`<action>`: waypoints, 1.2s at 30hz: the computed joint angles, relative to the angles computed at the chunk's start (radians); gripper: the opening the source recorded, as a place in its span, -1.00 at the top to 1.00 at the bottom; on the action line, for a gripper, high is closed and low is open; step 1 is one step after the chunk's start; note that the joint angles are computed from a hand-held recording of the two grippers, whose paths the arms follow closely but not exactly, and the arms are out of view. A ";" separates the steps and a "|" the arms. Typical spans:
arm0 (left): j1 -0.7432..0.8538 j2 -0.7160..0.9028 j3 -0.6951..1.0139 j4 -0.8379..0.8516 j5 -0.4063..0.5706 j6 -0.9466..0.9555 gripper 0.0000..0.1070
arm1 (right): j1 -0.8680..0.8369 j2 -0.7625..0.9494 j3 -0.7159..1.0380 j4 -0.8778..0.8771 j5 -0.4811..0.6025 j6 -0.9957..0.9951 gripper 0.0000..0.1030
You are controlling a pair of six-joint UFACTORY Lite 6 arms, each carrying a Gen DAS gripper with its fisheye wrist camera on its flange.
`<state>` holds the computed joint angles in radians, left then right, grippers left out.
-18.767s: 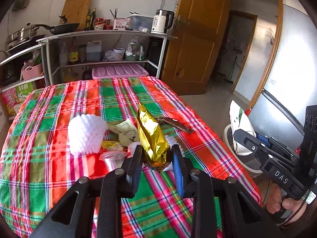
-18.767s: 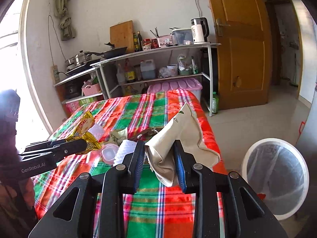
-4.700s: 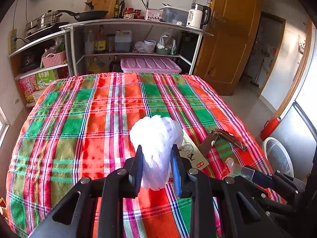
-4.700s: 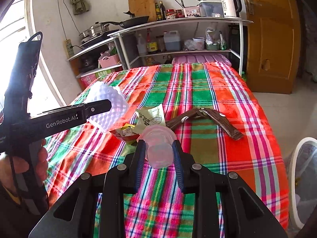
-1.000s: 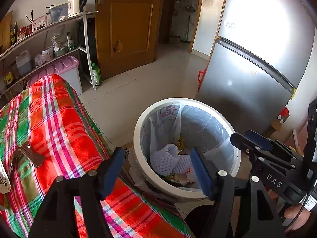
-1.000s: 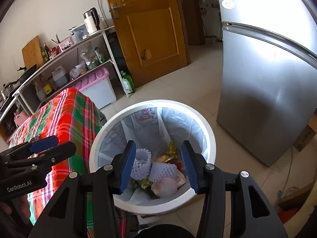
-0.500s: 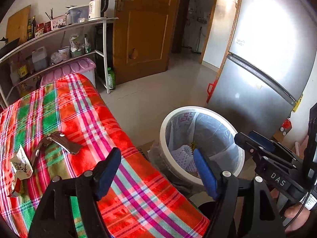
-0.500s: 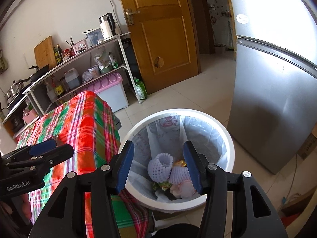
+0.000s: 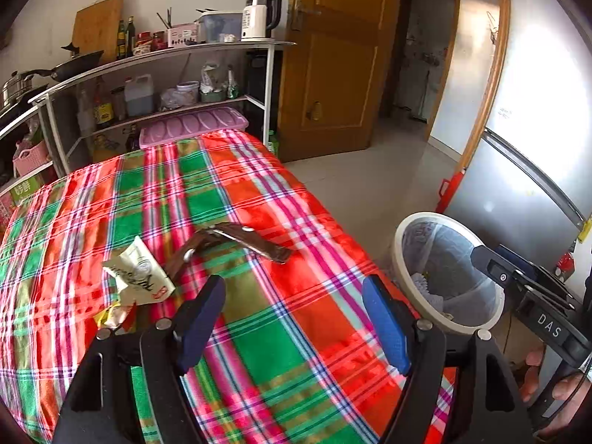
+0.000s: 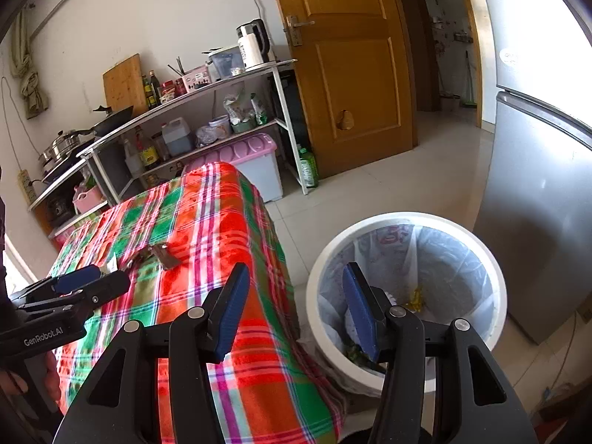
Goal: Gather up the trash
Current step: 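Move both open tools back over the table toward the snack bag and strap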
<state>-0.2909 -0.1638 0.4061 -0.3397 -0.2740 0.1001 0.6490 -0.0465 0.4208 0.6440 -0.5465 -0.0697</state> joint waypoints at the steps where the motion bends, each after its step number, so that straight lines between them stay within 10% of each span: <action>1: 0.038 -0.019 -0.015 0.060 0.009 -0.044 -0.46 | 0.017 0.019 0.018 0.005 -0.003 -0.003 -0.03; 19: 0.611 -0.030 -0.118 0.900 -0.064 -0.612 -0.50 | 0.163 0.373 0.406 0.032 0.072 -0.103 -0.04; 36: 0.704 0.232 0.016 1.008 -0.125 -0.642 -0.56 | 0.133 0.727 0.886 0.244 0.310 -0.517 -0.04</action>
<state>0.4135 0.0679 0.4225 0.6679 -0.3993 -0.5419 0.7822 0.6801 1.3068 0.8878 -0.2369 -0.5864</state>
